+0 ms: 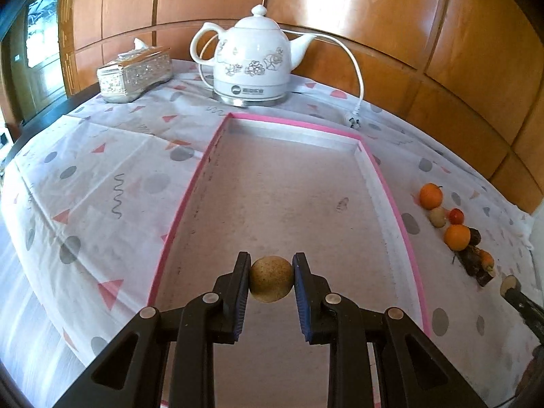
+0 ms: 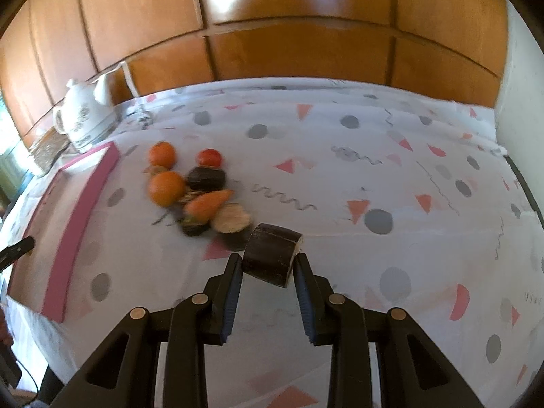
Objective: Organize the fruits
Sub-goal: 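Carry the tan ball into the tray and open the left tool while the right tool drops the cylinder there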
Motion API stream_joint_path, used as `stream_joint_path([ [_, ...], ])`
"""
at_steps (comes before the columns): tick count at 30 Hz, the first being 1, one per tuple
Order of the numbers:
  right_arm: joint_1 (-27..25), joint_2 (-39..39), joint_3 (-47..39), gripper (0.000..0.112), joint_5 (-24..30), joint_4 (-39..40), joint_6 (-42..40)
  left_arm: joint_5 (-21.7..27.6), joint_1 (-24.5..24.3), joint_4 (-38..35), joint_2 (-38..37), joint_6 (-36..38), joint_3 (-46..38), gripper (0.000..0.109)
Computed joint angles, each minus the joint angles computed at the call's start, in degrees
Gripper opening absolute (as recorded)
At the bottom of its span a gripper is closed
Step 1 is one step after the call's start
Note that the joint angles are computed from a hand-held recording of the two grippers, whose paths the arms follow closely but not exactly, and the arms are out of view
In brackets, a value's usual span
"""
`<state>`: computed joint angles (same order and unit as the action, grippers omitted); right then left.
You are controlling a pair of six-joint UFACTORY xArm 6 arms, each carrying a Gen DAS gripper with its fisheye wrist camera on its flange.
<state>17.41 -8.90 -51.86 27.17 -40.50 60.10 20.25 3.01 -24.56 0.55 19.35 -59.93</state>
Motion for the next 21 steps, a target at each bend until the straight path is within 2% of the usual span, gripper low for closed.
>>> stream_joint_path([
  [9,5.15,4.3,-4.59,0.031,-3.46,3.86,-7.78,-0.21,-0.06,0.61,-0.93,-0.18,0.76,0.026],
  [17,9.91,12.21,-12.54,0.031,-6.47,14.31,-21.49,0.11,0.7,1.36,-1.49,-0.75,1.52,0.026],
  [18,10.37,13.08,-13.51,0.031,-6.62,15.53,-23.01,0.16,0.8,1.57,-1.53,-0.99,1.57,0.027],
  [21,11.93,15.06,-15.9,0.031,-7.45,21.65,-29.25,-0.35,0.9,1.01,-1.84,-0.65,1.89,0.042],
])
